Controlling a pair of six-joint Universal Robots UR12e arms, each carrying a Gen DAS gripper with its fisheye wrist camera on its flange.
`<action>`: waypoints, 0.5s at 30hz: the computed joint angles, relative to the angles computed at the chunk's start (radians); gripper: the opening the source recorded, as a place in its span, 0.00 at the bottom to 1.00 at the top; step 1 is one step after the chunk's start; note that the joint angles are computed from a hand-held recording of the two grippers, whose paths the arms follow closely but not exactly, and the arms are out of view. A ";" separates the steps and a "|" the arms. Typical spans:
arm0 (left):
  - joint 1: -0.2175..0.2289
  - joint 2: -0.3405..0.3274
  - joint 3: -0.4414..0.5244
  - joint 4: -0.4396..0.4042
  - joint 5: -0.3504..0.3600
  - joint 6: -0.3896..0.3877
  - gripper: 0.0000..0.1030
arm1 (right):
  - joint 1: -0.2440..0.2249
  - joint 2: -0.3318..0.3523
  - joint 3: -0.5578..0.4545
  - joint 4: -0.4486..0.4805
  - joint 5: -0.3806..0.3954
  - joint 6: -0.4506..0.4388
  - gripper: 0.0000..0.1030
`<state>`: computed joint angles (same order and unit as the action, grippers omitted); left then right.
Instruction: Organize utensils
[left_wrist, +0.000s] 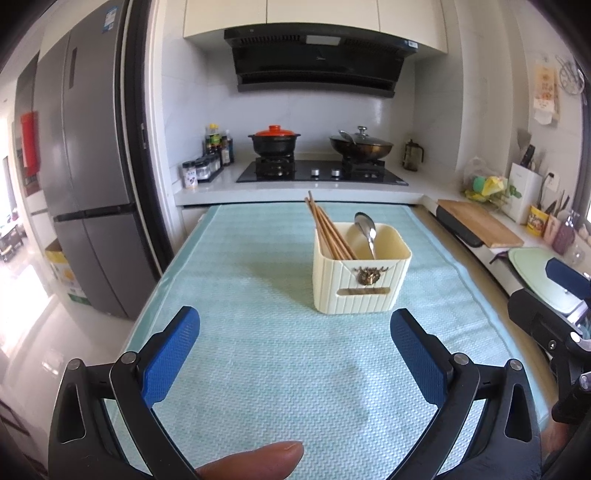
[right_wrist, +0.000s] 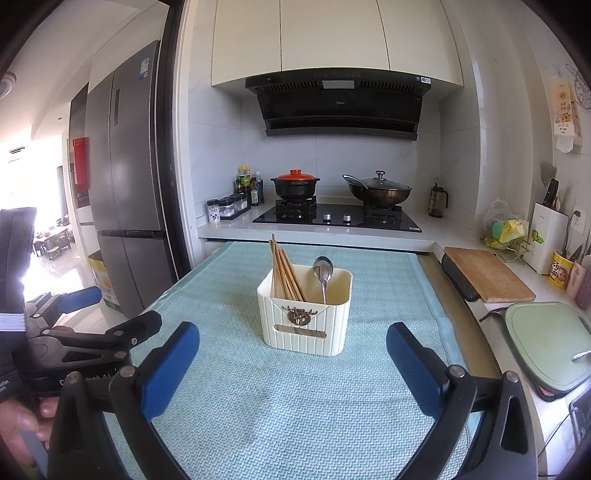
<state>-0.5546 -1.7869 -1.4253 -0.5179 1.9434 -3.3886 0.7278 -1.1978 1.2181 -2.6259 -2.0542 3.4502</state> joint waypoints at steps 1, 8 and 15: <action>-0.001 0.000 0.000 0.001 0.002 0.002 1.00 | 0.000 0.000 0.000 0.001 0.002 0.001 1.00; -0.003 0.004 -0.006 0.003 0.007 -0.002 1.00 | -0.001 -0.001 0.002 0.006 0.005 0.003 1.00; -0.004 0.006 -0.007 0.001 0.006 -0.005 1.00 | 0.000 -0.001 0.003 0.002 0.009 0.000 1.00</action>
